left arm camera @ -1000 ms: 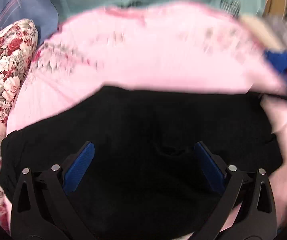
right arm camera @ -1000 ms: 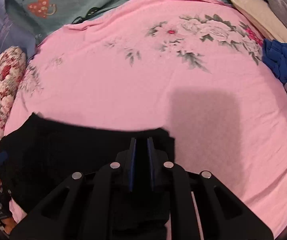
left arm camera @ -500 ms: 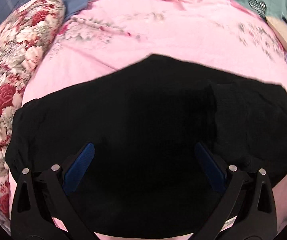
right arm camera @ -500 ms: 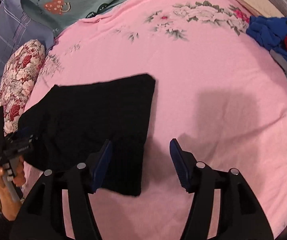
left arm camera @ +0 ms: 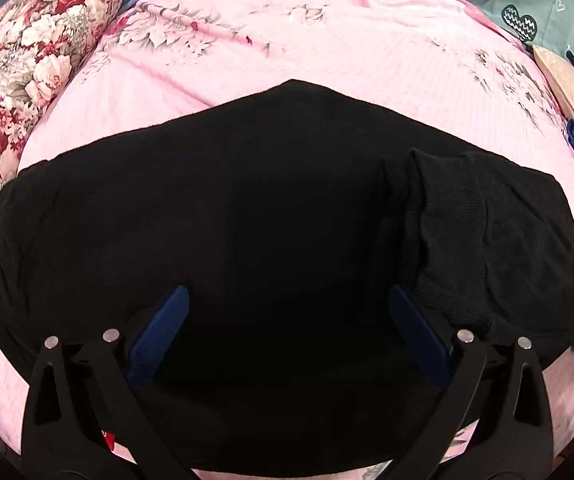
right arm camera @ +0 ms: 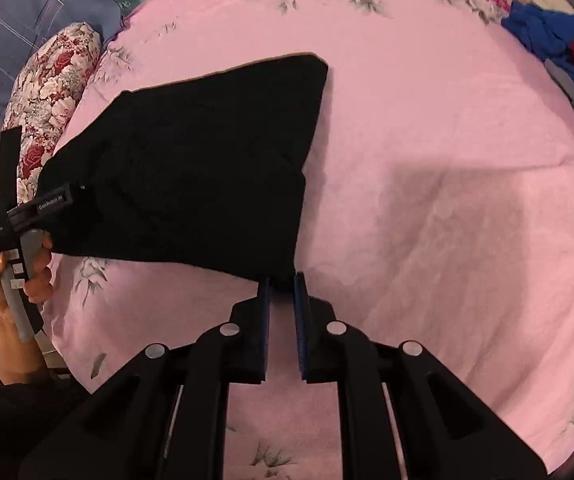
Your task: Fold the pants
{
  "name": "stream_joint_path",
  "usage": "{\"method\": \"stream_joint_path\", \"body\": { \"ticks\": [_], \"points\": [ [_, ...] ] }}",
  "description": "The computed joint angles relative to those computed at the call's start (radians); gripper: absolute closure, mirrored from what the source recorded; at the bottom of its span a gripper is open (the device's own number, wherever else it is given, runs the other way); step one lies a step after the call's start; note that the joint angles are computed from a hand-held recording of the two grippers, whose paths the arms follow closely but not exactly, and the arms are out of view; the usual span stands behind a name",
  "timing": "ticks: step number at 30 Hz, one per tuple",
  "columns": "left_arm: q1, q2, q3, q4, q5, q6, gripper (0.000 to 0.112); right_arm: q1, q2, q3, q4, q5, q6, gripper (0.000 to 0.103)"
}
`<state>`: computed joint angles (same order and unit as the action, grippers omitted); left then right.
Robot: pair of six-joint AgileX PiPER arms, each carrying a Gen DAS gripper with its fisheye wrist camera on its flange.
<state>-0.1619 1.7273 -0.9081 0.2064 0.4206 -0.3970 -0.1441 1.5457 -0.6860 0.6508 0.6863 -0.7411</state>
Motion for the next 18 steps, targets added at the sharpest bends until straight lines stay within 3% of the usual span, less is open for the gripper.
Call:
{"method": "stream_joint_path", "body": {
  "ticks": [3, 4, 6, 8, 10, 12, 14, 15, 18],
  "points": [
    [0.004, -0.015, 0.01, -0.009, -0.005, 0.015, 0.012, -0.005, -0.025, -0.045, -0.02, 0.058, 0.008, 0.089],
    [0.008, -0.02, 0.013, -0.025, -0.008, 0.032, 0.012, -0.014, -0.039, -0.054, 0.008, 0.049, -0.016, 0.066],
    [0.011, -0.023, 0.011, -0.03, -0.003, 0.039, 0.012, -0.023, -0.054, -0.066, 0.045, -0.023, -0.02, 0.042],
    [0.014, -0.031, 0.019, -0.042, -0.005, 0.048, 0.012, -0.009, -0.009, -0.113, 0.063, -0.097, 0.01, 0.042],
    [0.014, -0.034, 0.026, -0.044, -0.007, 0.052, 0.012, -0.023, 0.094, -0.191, 0.153, -0.09, -0.013, 0.042],
    [0.015, -0.036, 0.03, -0.047, -0.011, 0.056, 0.012, -0.011, 0.184, -0.273, 0.149, -0.101, 0.052, 0.042],
    [0.018, -0.031, 0.029, -0.06, -0.01, 0.066, 0.012, 0.003, 0.295, -0.391, 0.128, -0.044, 0.098, 0.042],
    [0.021, -0.026, 0.027, -0.072, -0.01, 0.077, 0.012, 0.011, 0.35, -0.454, 0.09, -0.008, 0.156, 0.046],
    [0.031, -0.01, 0.019, -0.101, -0.014, 0.106, 0.012, 0.037, 0.43, -0.547, 0.093, 0.022, 0.183, 0.095]
  ]
}}
